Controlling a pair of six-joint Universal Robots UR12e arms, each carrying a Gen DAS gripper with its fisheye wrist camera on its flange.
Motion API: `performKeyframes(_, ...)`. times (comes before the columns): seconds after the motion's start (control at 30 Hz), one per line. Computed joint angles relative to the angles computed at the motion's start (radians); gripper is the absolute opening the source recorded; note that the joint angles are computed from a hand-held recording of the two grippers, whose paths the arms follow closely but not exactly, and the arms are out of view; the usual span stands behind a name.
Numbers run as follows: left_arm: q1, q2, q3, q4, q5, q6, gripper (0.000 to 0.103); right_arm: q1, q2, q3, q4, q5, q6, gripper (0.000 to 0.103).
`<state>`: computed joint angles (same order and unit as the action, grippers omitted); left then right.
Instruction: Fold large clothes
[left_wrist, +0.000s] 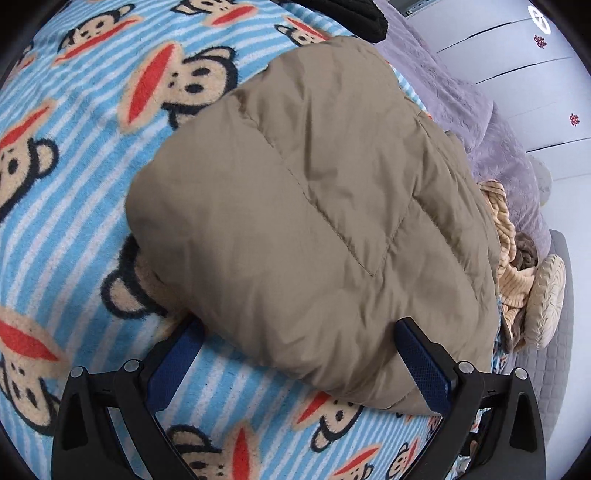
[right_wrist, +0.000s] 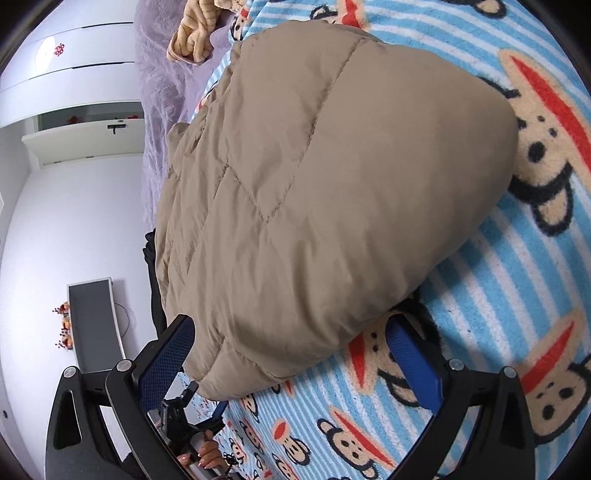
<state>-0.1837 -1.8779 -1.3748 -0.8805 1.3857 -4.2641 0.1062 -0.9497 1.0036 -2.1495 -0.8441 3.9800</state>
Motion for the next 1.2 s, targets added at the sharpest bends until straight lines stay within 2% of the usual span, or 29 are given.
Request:
performKeyframes(0.1,0.004,-0.018,0.006,0.091,-0.019,-0.008,0.102,0.003,0.02,-0.024,0.0,0.019,0.004,0.103)
performKeyframes(0.17,0.005,-0.034,0.028,0.113,-0.009,-0.005,0.102,0.007,0.038,-0.048,0.002,0.032,0.005,0.103)
performKeyframes(0.4,0.017,-0.083,0.08,0.106,0.019,-0.047,0.102,0.014,0.111,-0.152,-0.027,0.066,0.042,0.103)
performKeyframes(0.5,0.015,-0.093,0.082,0.108,0.053,-0.074,0.101,0.014,0.134,-0.174,-0.01,0.074,0.042,0.103)
performKeyframes(0.53,0.012,-0.095,0.088,0.101,0.076,-0.076,0.098,0.015,0.137,-0.173,-0.01,0.074,0.049,0.103)
performKeyframes(0.6,0.003,-0.1,0.11,0.052,0.134,-0.056,0.067,0.014,0.142,-0.166,-0.03,0.076,0.07,0.103)
performKeyframes(0.63,0.001,-0.099,0.109,0.063,0.142,-0.044,0.058,0.014,0.144,-0.164,-0.041,0.078,0.083,0.103)
performKeyframes(0.67,0.001,-0.097,0.105,0.08,0.141,-0.037,0.041,0.014,0.145,-0.167,-0.043,0.077,0.088,0.103)
performKeyframes(0.7,0.0,-0.096,0.11,0.073,0.149,-0.024,0.033,0.015,0.147,-0.171,-0.039,0.075,0.089,0.103)
performKeyframes(0.77,-0.009,-0.097,0.133,0.045,0.182,0.032,0.026,0.016,0.149,-0.18,-0.03,0.066,0.099,0.103)
performKeyframes(0.83,-0.019,-0.099,0.155,0.019,0.217,0.095,0.022,0.018,0.149,-0.185,-0.021,0.049,0.113,0.092)
performKeyframes(0.87,-0.024,-0.097,0.162,0.009,0.233,0.125,0.021,0.019,0.147,-0.193,0.007,0.03,0.107,0.07)
performKeyframes(0.9,-0.03,-0.097,0.17,0.0,0.249,0.159,0.02,0.019,0.148,-0.197,0.021,0.032,0.103,0.059)
performKeyframes(1.0,-0.04,-0.09,0.182,-0.014,0.27,0.214,0.019,0.019,0.141,-0.195,0.01,0.028,0.09,0.039)
performKeyframes(1.1,-0.045,-0.076,0.177,-0.022,0.264,0.248,0.019,0.02,0.128,-0.192,-0.005,0.013,0.056,0.031)
performKeyframes(1.2,-0.05,-0.046,0.147,-0.018,0.251,0.289,0.019,0.02,0.102,-0.159,-0.041,0.008,0.052,0.029)
